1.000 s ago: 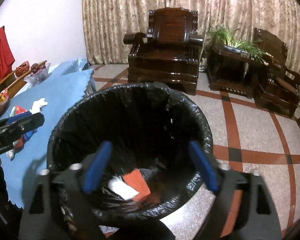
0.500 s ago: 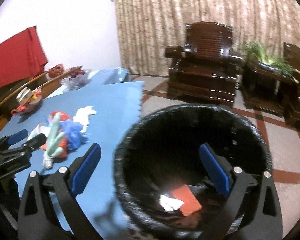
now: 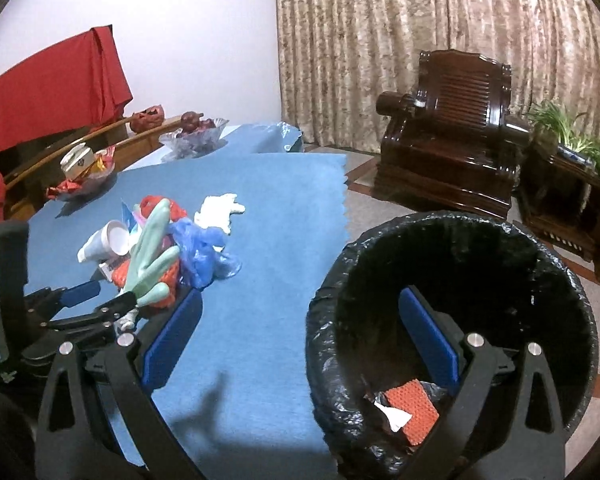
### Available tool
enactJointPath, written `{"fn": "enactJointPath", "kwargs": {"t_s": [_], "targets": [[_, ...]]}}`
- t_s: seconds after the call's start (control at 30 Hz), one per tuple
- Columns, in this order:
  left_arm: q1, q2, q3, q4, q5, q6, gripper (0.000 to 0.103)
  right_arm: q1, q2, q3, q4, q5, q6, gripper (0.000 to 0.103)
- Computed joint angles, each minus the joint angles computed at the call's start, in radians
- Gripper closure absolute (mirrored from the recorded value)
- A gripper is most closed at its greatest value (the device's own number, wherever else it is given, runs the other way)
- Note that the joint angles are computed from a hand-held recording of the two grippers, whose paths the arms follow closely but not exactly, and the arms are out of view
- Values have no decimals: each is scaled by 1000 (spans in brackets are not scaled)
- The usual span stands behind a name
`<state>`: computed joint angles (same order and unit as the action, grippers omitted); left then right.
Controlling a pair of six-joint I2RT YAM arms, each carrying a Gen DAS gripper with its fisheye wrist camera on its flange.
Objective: Collect trash
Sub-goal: 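Grasp the mint-green rubber glove with the left gripper and lift it, then grasp another orange foam net with the right gripper while the left holds the glove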
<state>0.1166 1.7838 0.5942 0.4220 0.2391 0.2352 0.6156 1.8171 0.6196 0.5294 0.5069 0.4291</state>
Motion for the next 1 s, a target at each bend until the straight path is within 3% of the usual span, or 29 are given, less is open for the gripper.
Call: {"fn": "enactJointPath", "kwargs": {"t_s": [0.13, 0.33, 0.43, 0.83, 1.0], "targets": [[-12, 50, 23, 9, -8, -3, 41, -4, 21, 19, -9, -4, -1, 7], [-33, 76, 29, 12, -21, -8, 61, -6, 36, 32, -17, -9, -1, 7], [5, 47, 28, -25, 46, -26, 67, 0, 37, 35, -19, -7, -3, 7], [139, -214, -103, -73, 169, -4, 71, 21, 47, 68, -20, -17, -23, 7], [200, -242, -101, -82, 172, -1, 71, 46, 81, 133, -33, -37, -40, 7]]}}
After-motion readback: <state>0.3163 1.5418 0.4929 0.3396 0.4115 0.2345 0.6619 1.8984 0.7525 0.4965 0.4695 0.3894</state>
